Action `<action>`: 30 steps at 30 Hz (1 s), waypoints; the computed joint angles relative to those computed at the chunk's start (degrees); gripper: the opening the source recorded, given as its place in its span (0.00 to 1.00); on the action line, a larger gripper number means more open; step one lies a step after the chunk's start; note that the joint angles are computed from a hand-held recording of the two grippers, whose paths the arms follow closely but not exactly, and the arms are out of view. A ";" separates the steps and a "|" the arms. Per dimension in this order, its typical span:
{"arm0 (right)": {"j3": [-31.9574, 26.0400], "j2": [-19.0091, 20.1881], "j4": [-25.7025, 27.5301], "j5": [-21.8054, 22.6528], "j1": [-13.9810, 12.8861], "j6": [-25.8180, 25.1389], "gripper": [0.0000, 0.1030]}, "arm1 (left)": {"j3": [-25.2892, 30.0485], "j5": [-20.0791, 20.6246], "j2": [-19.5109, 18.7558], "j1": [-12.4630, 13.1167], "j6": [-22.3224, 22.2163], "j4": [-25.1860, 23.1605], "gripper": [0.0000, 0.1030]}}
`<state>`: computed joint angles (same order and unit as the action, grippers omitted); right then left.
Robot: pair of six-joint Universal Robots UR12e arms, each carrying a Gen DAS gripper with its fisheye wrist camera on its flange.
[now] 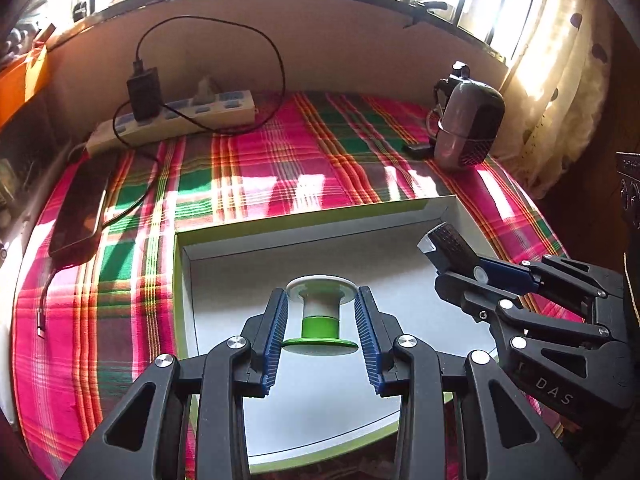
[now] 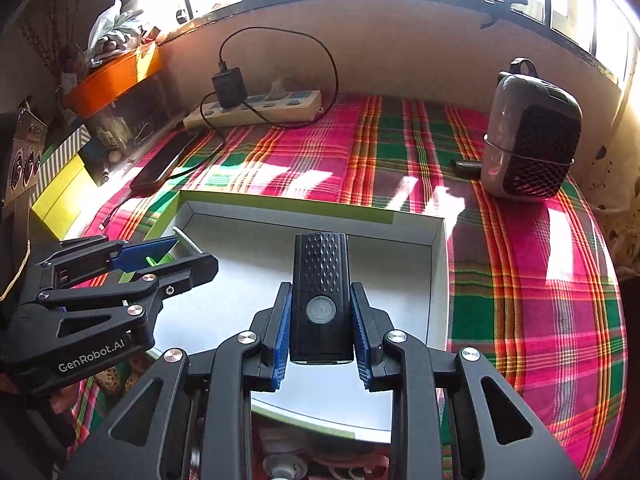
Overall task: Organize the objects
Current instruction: 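Lift and carry the spool with the left gripper while the right gripper carries the remote over the box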
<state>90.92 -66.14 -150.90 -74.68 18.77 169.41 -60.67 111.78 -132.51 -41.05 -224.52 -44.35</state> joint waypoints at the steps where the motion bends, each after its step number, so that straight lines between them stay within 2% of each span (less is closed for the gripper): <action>1: -0.54 0.44 0.40 -0.22 0.05 0.30 0.28 | 0.14 -0.36 -0.17 0.20 0.03 0.08 0.32; 11: -3.66 3.06 2.95 -1.42 0.43 1.77 0.28 | 1.71 -1.41 -1.47 1.37 -0.86 -2.89 0.32; 19: -3.97 3.53 3.35 -2.16 0.48 2.45 0.28 | 2.52 -2.05 -2.16 1.60 -1.00 -3.91 0.32; 30: -4.15 3.89 3.86 -3.27 0.64 2.49 0.28 | 3.13 -0.87 -2.57 1.50 -0.38 -4.36 0.32</action>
